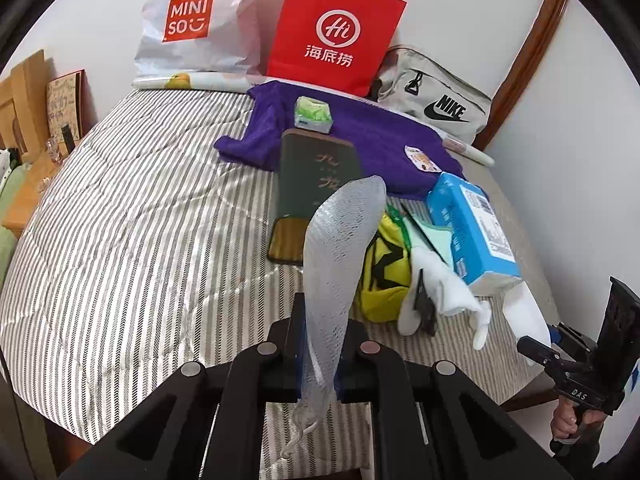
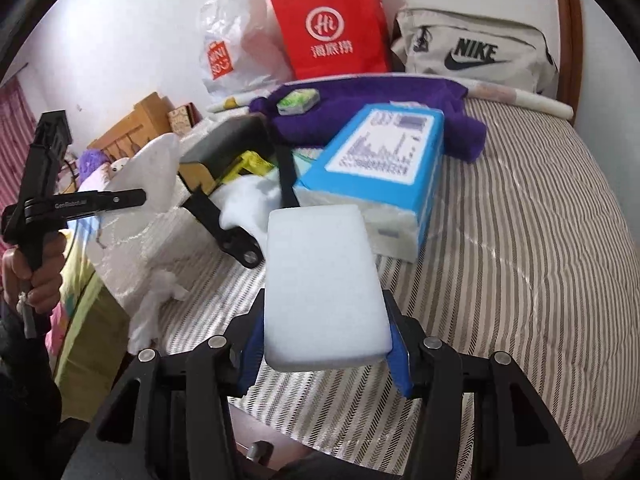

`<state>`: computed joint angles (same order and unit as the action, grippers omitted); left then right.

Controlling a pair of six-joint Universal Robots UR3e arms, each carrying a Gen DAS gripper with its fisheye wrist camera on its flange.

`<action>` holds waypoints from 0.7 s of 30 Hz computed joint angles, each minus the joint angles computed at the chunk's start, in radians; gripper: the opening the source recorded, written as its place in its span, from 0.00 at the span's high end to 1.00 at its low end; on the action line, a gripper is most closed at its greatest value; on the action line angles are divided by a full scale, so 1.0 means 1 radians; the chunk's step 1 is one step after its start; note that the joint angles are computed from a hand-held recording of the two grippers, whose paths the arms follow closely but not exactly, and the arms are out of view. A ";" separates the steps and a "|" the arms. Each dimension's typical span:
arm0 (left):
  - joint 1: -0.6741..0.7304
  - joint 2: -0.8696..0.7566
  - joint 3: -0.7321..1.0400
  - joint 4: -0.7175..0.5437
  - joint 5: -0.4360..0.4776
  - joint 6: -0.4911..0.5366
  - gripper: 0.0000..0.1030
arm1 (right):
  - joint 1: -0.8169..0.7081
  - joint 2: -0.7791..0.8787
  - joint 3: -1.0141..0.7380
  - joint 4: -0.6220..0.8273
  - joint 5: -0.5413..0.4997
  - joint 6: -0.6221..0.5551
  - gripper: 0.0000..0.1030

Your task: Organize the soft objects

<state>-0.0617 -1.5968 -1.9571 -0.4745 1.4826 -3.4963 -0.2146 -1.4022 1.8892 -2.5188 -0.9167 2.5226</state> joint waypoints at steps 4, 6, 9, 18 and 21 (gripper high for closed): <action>0.013 -0.012 0.045 -0.034 -0.027 -0.005 0.90 | -0.022 -0.032 -0.021 0.079 0.061 -0.034 0.50; 0.021 -0.019 0.065 -0.048 -0.046 -0.008 0.90 | -0.030 -0.047 -0.024 0.082 0.080 -0.035 0.50; 0.014 -0.041 0.108 -0.070 -0.038 -0.014 0.90 | -0.029 -0.055 -0.052 0.092 0.092 -0.026 0.50; 0.014 -0.101 0.241 -0.146 -0.036 -0.017 0.90 | 0.010 0.031 -0.226 0.078 0.059 0.080 0.50; 0.021 -0.125 0.289 -0.176 -0.035 -0.018 0.90 | 0.030 0.077 -0.304 0.084 0.043 0.100 0.50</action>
